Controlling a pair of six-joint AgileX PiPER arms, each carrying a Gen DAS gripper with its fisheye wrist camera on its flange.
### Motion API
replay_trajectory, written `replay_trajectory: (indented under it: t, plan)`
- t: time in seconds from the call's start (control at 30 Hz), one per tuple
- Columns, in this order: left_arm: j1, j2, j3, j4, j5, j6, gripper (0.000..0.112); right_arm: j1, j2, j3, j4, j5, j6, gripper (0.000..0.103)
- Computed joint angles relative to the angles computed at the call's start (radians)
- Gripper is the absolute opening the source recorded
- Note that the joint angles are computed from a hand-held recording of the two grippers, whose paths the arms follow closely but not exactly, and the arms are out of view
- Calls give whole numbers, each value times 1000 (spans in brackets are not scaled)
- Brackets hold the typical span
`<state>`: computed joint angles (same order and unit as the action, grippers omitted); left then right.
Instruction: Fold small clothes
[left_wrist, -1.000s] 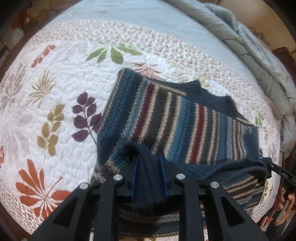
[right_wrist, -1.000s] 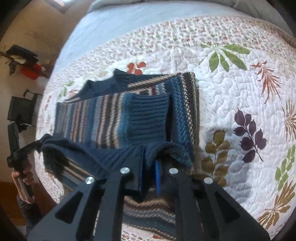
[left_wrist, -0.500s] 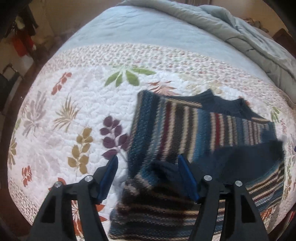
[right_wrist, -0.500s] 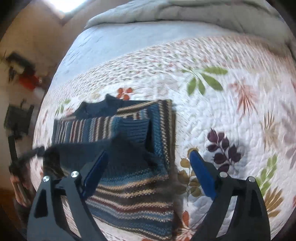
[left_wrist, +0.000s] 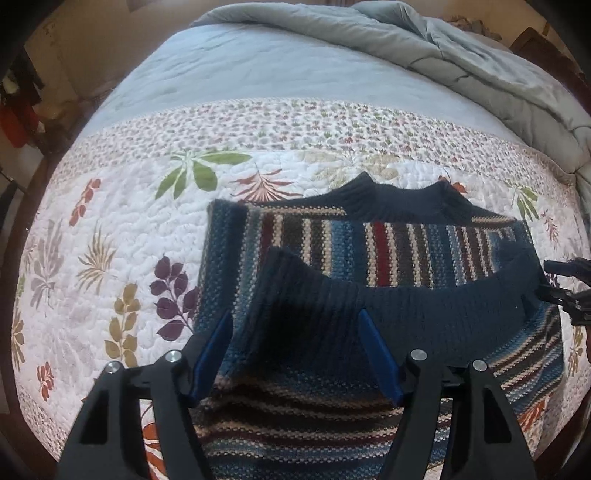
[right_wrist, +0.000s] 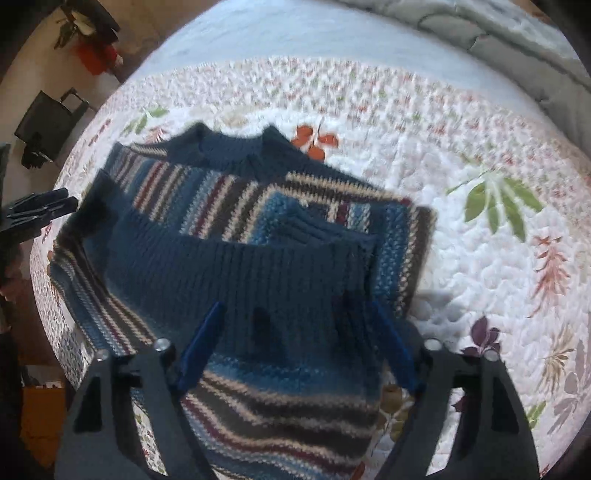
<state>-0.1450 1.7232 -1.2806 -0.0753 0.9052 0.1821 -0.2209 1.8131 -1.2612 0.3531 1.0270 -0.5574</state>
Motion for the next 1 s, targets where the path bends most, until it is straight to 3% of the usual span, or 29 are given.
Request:
replay_trajectory:
  t: [0.07, 0.1, 0.13, 0.3, 0.43, 0.57, 0.7, 0.77, 1.0]
  plan:
    - [-6, 11, 7, -8, -8, 6, 71, 13, 25, -6, -32, -2, 22, 45]
    - [-11, 18, 9, -8, -12, 7, 71, 18, 30, -7, -45, 0, 31, 19]
    - [-15, 23, 9, -7, -14, 5, 71, 23, 33, -9, -64, 1, 46, 12]
    - [-44, 60, -3, -25, -21, 10, 71, -13, -5, 7, -32, -6, 6, 9]
    - [-73, 77, -22, -101, -26, 115, 71, -94, -64, 4, 102, 41, -96, 9]
    - [-87, 195, -162, -297, 101, 358, 80, -136, -79, -16, 169, 84, -141, 9]
    - [-148, 321, -283, -270, 138, 384, 80, -146, -83, -13, 176, 77, -158, 9]
    - [-151, 379, -344, -318, 200, 442, 80, -163, -83, -11, 194, 86, -178, 9]
    - [-177, 417, -378, -376, 300, 560, 85, -190, -45, -20, 208, 90, -204, 8]
